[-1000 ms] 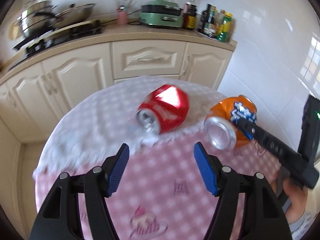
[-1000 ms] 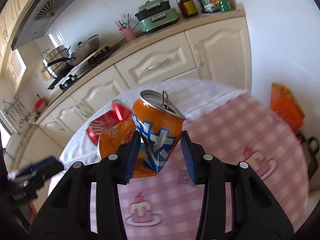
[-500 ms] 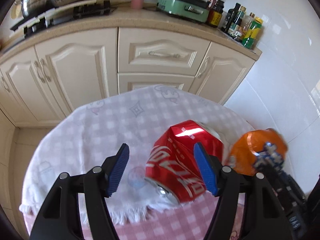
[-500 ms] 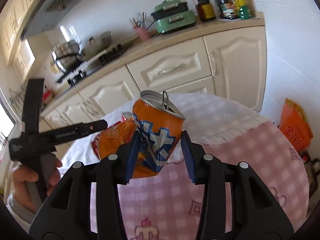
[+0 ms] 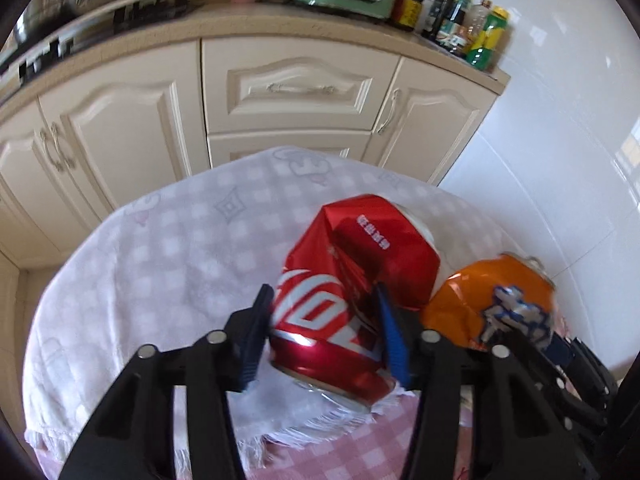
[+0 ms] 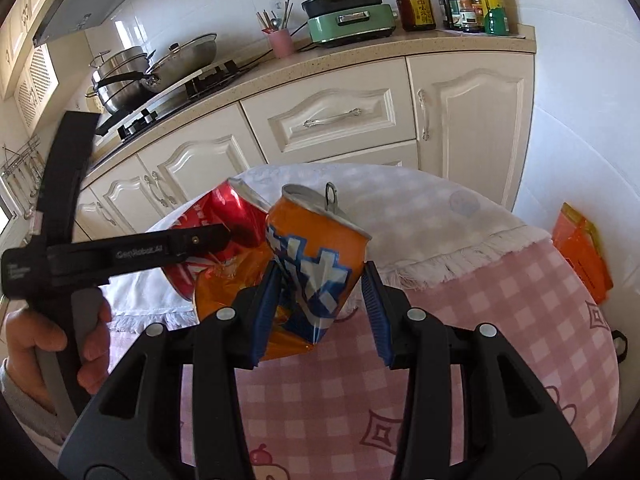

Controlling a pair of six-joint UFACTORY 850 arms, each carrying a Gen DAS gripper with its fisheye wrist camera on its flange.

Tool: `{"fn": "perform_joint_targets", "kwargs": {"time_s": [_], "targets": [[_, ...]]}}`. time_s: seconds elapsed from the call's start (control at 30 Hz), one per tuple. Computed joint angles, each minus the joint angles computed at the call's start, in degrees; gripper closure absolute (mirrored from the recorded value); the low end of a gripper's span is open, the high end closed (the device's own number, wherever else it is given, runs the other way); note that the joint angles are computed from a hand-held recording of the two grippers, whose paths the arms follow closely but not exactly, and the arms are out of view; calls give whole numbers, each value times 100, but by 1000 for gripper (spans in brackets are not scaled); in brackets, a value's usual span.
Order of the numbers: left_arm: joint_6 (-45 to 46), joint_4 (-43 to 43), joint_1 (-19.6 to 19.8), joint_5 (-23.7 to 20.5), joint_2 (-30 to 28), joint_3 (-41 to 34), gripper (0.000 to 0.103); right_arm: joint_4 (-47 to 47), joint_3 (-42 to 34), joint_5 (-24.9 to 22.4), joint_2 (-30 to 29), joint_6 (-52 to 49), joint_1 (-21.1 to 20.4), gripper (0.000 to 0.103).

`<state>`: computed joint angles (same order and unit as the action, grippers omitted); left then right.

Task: Collect trash
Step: 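Grasp the crushed red cola can with the left tool while the right tool grasps the orange soda can, then carry both cans over the blue bucket and open the left tool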

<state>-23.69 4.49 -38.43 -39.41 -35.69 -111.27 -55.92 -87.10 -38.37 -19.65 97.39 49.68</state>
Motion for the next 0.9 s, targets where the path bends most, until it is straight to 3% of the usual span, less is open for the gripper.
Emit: {"fn": "perform_joint_targets", "kwargs": {"time_s": [0.43,0.7,0.9], "targets": [[-1827,1949,-329,412,1092,1380,60,-21,-124,-230,-43,-37,345,63],[-2819,2792,-334,578,2345,2669,60,-119,-516,-348,-176,-69,812,63],[-3830,3592,-298,477,3543,3856,60,-72,-1436,-646,-682,-454,1330,63]]}}
